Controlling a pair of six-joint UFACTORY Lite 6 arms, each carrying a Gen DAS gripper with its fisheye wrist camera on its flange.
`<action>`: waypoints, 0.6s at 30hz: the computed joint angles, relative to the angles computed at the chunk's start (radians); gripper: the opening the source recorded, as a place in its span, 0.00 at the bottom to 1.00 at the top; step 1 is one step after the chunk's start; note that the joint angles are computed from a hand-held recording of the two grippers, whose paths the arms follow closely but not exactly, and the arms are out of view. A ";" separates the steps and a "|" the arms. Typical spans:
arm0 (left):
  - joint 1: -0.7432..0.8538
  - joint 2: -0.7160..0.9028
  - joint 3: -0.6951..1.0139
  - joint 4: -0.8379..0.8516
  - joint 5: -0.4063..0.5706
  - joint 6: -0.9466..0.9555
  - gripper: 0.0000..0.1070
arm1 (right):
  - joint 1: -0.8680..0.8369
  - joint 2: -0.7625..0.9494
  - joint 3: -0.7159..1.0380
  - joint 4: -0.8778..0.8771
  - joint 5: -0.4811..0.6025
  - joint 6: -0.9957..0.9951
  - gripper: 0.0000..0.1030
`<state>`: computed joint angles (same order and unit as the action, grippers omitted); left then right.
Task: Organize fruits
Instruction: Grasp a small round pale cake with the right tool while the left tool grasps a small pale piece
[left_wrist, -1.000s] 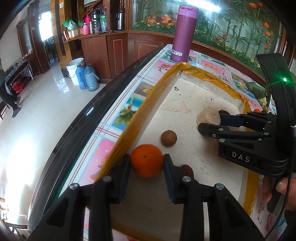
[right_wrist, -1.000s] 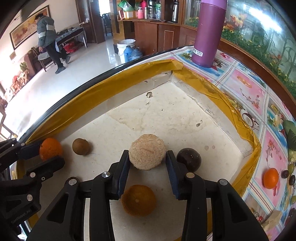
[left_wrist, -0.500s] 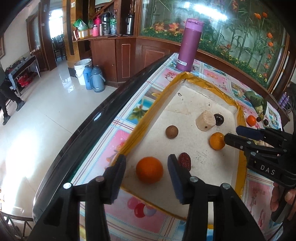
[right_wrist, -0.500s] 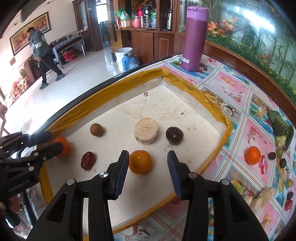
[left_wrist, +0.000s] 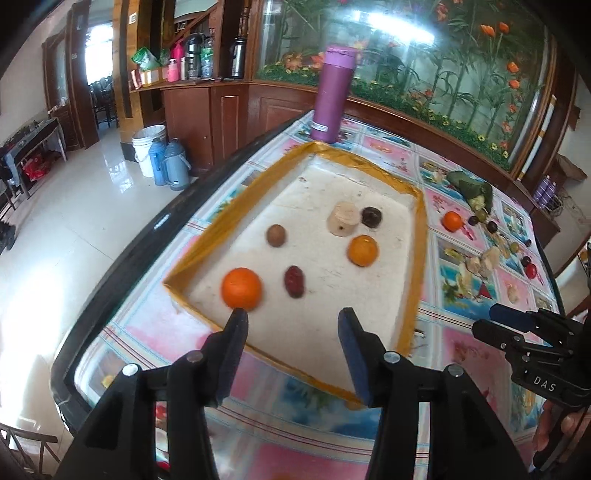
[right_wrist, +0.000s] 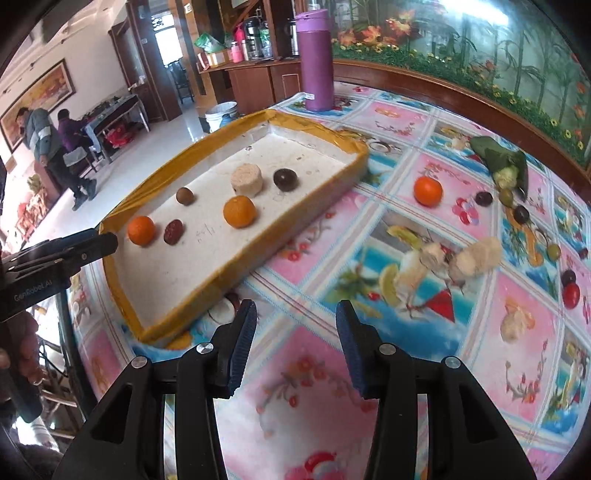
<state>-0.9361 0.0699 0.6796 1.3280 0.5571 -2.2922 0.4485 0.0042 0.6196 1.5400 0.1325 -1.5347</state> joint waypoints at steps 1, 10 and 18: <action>-0.029 0.032 0.035 -0.009 0.004 0.009 0.51 | -0.030 -0.046 -0.051 0.000 0.012 -0.012 0.42; -0.172 0.407 0.511 -0.210 -0.012 0.323 0.69 | -0.504 -0.329 -0.327 -0.202 0.158 -0.072 0.42; -0.196 0.629 0.856 -0.394 0.058 0.605 0.73 | -0.856 -0.128 -0.161 -0.159 0.276 -0.291 0.55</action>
